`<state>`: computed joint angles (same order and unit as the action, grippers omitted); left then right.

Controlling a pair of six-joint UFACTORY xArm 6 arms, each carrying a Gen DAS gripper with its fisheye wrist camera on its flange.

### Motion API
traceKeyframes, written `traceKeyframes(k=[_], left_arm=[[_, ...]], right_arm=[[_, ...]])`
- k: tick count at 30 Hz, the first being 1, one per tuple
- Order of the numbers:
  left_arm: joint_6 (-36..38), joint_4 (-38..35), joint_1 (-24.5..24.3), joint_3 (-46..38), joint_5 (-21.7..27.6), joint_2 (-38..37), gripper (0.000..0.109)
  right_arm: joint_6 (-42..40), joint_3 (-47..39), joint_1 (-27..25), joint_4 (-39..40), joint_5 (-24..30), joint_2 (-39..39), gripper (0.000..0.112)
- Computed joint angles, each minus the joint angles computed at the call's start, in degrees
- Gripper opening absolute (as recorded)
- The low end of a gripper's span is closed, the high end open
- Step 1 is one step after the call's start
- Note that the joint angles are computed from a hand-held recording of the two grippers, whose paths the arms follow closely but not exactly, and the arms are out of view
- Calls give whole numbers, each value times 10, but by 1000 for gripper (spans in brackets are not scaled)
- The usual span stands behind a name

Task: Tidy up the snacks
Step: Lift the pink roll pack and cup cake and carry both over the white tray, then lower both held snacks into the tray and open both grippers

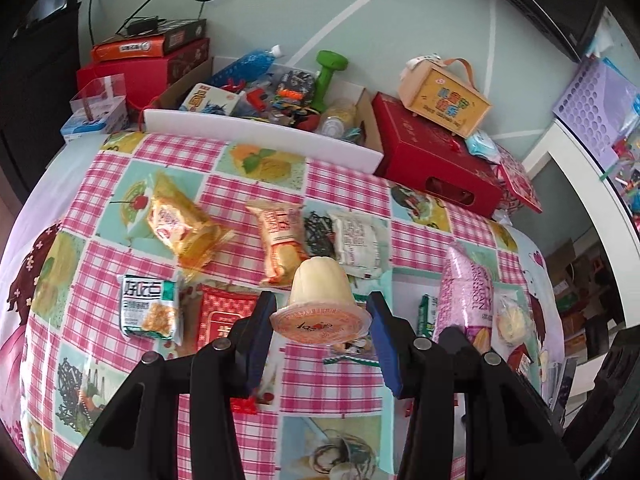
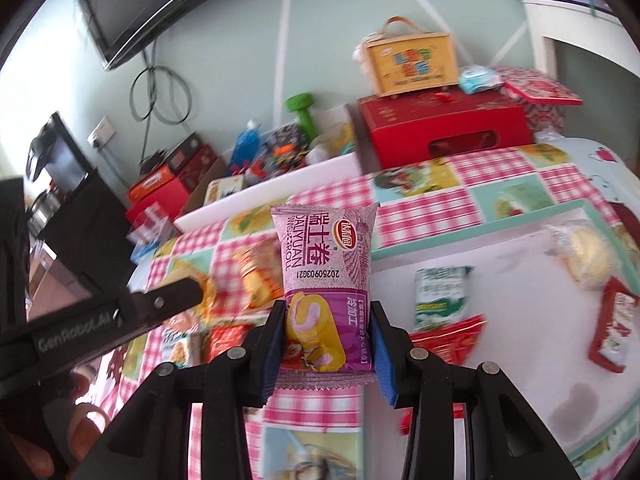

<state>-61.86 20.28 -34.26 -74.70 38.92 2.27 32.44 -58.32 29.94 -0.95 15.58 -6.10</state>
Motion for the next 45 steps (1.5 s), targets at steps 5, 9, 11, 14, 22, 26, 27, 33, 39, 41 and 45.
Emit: traceKeyframes(k=[5, 9, 11, 14, 22, 26, 27, 33, 39, 41, 45], left_arm=[[27, -7, -20, -36, -4, 29, 48], [58, -20, -40, -71, -5, 59, 48], [72, -24, -49, -88, -4, 73, 48], [97, -33, -66, -117, -4, 98, 48], [149, -55, -99, -186, 2, 159, 48], [165, -59, -109, -209, 8, 181, 48], [167, -61, -110, -210, 7, 184, 48], [167, -56, -116, -229, 10, 206, 48], [170, -52, -122, -250, 21, 229, 48], [176, -54, -125, -259, 27, 237, 48], [182, -56, -129, -269, 37, 248, 48]], right_arm=[[59, 22, -40, -49, 3, -24, 42], [129, 43, -81, -120, 21, -52, 42], [148, 53, -98, -135, 27, -64, 42], [165, 69, -125, -148, 34, -84, 42], [154, 100, -170, -135, 46, -121, 42], [125, 103, -177, -112, 60, -127, 42], [119, 104, -178, -107, 63, -127, 42], [70, 99, -172, -57, 93, -123, 42], [46, 95, -170, -19, 120, -116, 42], [33, 91, -169, -2, 133, -111, 42], [17, 87, -168, 21, 149, -102, 43]])
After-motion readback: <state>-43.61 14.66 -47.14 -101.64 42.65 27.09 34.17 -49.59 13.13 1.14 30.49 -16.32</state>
